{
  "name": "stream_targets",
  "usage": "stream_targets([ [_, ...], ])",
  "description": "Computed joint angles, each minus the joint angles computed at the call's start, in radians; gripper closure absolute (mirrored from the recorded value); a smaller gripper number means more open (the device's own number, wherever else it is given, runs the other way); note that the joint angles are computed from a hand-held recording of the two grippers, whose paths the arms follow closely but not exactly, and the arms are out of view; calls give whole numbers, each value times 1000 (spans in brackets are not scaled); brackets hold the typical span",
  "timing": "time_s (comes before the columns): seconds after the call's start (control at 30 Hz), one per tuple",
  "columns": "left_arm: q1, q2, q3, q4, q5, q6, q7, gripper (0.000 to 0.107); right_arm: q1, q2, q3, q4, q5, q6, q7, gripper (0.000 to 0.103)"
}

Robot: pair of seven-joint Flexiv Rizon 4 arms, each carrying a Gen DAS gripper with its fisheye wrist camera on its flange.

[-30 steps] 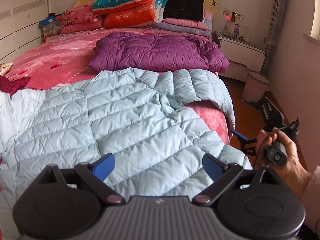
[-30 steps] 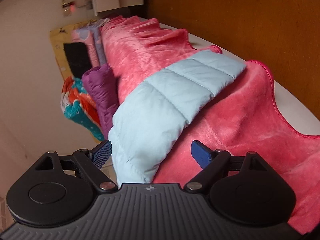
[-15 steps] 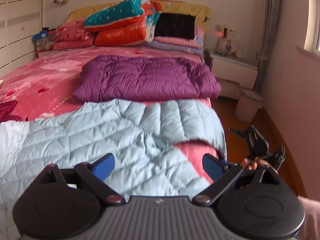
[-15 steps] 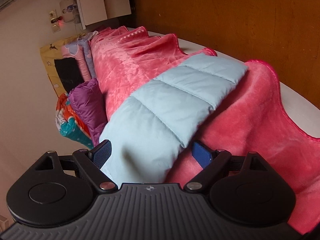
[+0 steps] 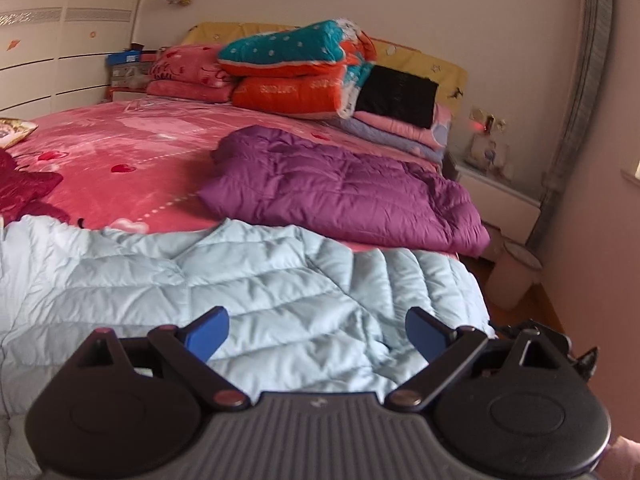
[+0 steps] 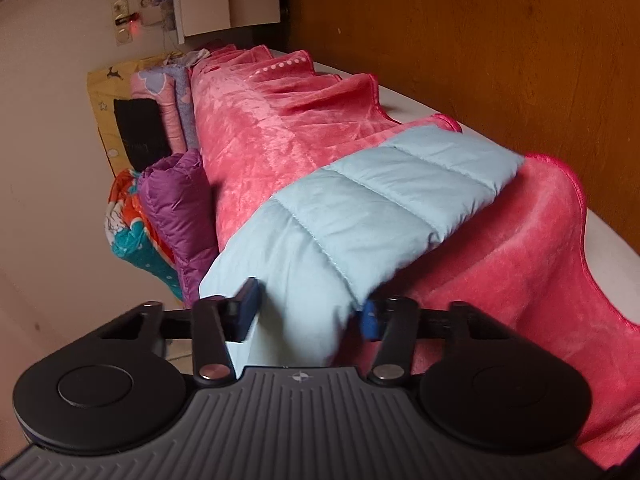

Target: Fold large clothes

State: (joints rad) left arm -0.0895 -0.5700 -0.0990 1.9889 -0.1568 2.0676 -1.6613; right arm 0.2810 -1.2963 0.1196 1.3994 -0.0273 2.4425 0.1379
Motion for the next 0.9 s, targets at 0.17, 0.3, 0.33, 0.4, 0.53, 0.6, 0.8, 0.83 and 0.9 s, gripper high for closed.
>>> stream_targets([
  [0.17,28,-18,0,9,18,57,-22,12,-3,57,-58,42,-98,2,-85,67],
  [0.3,86,-34,-28,11,68,86,-56,12,42,164,-121,125,-75,-60,-260,72],
  [0.33,101,-39,-35,11,83,97,-67,12,62,194,-141,148,-58,-82,-309,72],
  [0.4,123,-51,-41,8,100,112,-87,12,110,251,-186,184,-15,-134,-407,73],
  [0.53,126,-65,-14,14,86,144,-110,12,267,366,-339,245,110,-272,-618,74],
  [0.6,118,-73,6,14,65,159,-110,12,375,405,-449,258,168,-339,-727,74],
  [0.8,157,-73,12,32,51,189,-156,12,699,407,-803,222,244,-474,-1012,74],
  [0.83,164,-73,15,36,53,202,-164,12,730,399,-836,205,237,-491,-1048,74],
  [0.9,165,-75,30,43,35,234,-179,12,785,372,-896,165,222,-518,-1117,75],
])
